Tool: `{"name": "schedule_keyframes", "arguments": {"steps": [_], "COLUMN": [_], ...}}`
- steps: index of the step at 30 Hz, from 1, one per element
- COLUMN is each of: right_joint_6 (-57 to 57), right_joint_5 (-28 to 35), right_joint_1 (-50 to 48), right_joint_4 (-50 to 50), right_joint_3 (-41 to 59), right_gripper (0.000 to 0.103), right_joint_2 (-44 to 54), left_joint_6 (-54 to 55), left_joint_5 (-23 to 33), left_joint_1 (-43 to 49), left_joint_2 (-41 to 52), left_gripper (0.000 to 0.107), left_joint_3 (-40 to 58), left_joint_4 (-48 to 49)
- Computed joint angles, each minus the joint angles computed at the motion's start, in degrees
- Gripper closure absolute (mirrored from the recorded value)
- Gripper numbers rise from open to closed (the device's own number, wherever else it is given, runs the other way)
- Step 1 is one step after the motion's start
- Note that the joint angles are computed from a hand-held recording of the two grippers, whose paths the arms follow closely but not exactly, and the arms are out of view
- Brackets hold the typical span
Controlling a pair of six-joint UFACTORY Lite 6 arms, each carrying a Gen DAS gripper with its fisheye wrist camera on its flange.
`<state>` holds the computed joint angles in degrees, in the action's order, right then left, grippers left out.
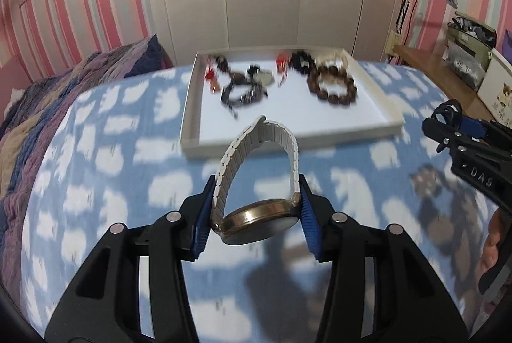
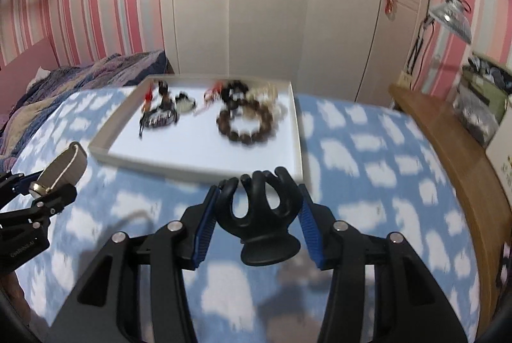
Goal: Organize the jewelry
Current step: 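Carry the watch into the tray with the left tool while the right tool carries the claw clip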
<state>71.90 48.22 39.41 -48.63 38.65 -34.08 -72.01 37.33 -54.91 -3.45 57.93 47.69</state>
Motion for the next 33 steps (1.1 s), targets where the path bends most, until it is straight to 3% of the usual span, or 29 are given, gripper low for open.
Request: {"name": "schedule_keyframes", "arguments": {"steps": [7, 12, 18, 33], "right_joint_6": [-4.85, -4.25, 1.84, 7.75], "right_joint_5": [-10.65, -15.79, -21.72, -21.36], "right_joint_1": [-11.20, -17.08, -19.53, -18.47], "right_joint_4": [-0.38, 1.68, -1.98, -9.17], "right_joint_3": [12.87, 20.69, 18.26, 18.17], "right_gripper": [0.054, 0.054, 0.054, 0.054], "right_joint_2": [17.01, 28.21, 33.62, 40.16], "left_joint_6": [16.13, 18.57, 19.45, 19.04], "left_joint_5": [-4.59, -5.44, -8.59, -9.67], "left_joint_1": [8.63, 11.44, 13.48, 14.40], "left_joint_2": [15.19, 25.28, 32.32, 38.49], "left_gripper": [0.060, 0.060, 0.060, 0.060], "left_joint_3": [20.67, 31.59, 32.09, 33.61], "left_joint_4": [-11.59, -14.14, -14.96, -13.31]}}
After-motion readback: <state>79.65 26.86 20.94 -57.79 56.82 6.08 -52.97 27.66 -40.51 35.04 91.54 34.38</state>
